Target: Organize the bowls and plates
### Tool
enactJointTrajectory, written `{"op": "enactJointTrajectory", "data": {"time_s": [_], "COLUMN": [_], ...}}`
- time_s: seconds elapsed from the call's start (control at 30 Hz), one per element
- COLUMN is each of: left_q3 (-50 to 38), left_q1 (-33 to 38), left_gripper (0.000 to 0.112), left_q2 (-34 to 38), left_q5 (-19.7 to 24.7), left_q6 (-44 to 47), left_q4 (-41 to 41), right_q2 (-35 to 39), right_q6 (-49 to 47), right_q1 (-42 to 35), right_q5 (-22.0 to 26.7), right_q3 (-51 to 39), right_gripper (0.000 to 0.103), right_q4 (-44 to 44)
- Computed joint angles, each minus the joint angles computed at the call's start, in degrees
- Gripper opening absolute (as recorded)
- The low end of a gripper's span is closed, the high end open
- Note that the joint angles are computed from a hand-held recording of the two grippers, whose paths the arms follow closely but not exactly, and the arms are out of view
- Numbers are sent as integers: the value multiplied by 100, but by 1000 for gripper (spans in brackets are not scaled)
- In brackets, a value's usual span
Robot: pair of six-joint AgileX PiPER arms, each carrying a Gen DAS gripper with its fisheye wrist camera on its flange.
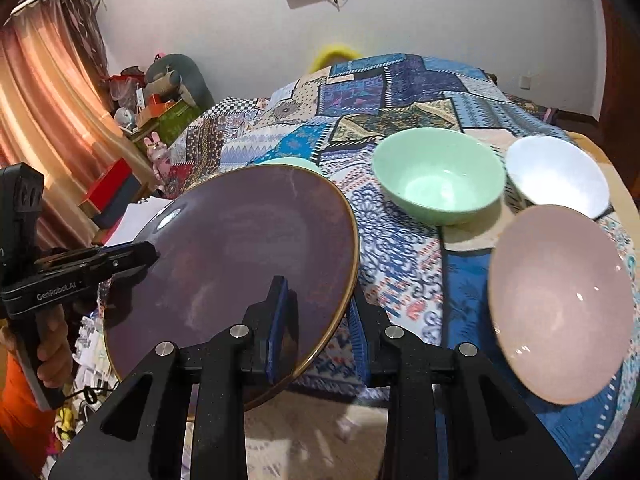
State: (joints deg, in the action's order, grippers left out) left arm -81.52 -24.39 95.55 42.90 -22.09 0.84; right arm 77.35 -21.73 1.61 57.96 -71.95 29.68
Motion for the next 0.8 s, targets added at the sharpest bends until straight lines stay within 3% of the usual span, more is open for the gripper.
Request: {"op": "enactJointTrajectory", "data": {"time_s": [0.8], "left_q3": [-254], "left_q1": [-1085], "left_gripper": [22], "left_q2": [327], "left_q5": [265], "left_q6": [-1019], "left_q4": [415], "right_q2": [-431], "right_q6": [-1453], "right_q1": [-1551], "right_q5": [644], "right_q3": [692], "right_gripper": [26], "right_q4": [658]}}
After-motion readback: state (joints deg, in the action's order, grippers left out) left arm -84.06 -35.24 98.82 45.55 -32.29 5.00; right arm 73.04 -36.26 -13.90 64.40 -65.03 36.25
